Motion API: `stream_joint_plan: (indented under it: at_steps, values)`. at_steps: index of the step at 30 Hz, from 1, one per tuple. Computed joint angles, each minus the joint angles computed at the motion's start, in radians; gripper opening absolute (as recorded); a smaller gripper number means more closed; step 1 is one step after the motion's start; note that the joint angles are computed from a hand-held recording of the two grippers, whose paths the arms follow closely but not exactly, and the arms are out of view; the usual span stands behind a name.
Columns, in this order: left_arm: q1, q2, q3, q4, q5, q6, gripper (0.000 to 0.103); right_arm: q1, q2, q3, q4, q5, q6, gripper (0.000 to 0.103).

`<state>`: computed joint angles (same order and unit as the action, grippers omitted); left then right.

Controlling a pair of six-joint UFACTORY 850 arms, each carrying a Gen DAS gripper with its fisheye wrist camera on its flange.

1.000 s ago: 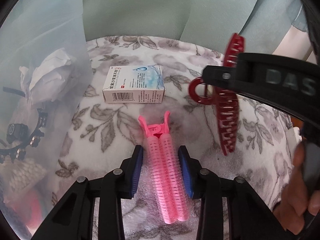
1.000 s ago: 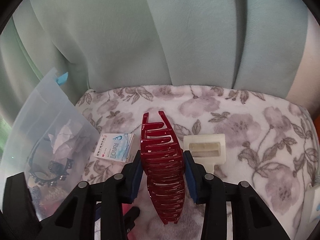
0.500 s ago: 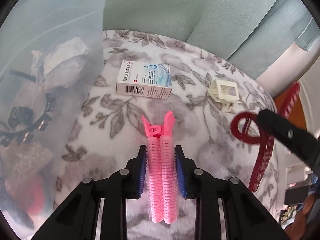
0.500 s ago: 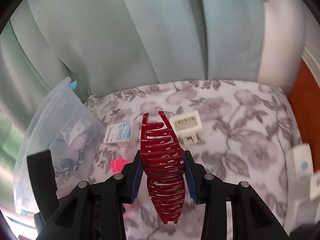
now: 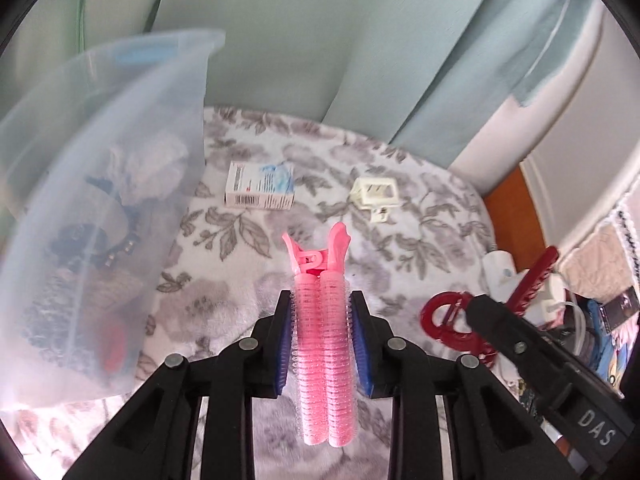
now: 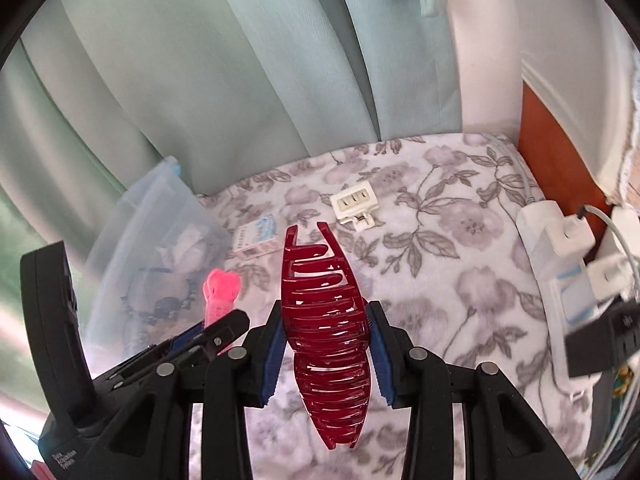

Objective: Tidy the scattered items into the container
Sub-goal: 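Lift and carry the pink roller and red claw clip over the container with both grippers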

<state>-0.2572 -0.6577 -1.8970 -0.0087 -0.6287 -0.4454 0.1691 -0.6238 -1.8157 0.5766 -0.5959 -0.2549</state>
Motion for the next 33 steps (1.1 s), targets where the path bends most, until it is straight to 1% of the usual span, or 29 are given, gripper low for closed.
stream_joint_plan:
  at_steps: [3, 6, 8, 10, 14, 18, 26, 29, 33]
  values:
    - [0.000, 0.043, 0.027, -0.002, 0.023, 0.012, 0.028, -0.003, 0.029, 0.026, 0.053, 0.007, -0.019, 0.042]
    - [0.001, 0.080, 0.048, 0.020, 0.039, -0.001, 0.028, 0.006, 0.059, 0.048, 0.071, 0.029, -0.038, 0.042]
    - [0.000, 0.092, 0.046, 0.033, 0.033, -0.014, 0.028, 0.005, 0.082, 0.070, 0.119, 0.048, -0.079, 0.042]
    - [-0.002, 0.113, 0.062, 0.037, 0.056, -0.023, 0.028, 0.001, 0.108, 0.094, 0.172, 0.063, -0.121, 0.042]
    - [-0.010, 0.137, 0.078, 0.012, 0.070, 0.014, 0.028, -0.003, 0.135, 0.111, 0.173, 0.082, -0.120, 0.042]
    - [-0.016, 0.146, 0.076, -0.003, 0.079, 0.041, 0.028, -0.008, 0.160, 0.132, 0.210, 0.097, -0.137, 0.042]
    - [-0.002, 0.197, 0.117, -0.019, 0.131, 0.048, 0.028, -0.001, 0.190, 0.136, 0.222, 0.121, -0.148, 0.042]
    - [0.004, 0.217, 0.135, 0.006, 0.147, 0.030, 0.028, 0.010, 0.200, 0.132, 0.223, 0.130, -0.159, 0.042]
    - [0.012, 0.258, 0.173, 0.079, 0.195, -0.030, 0.028, 0.025, 0.211, 0.127, 0.229, 0.140, -0.181, 0.042]
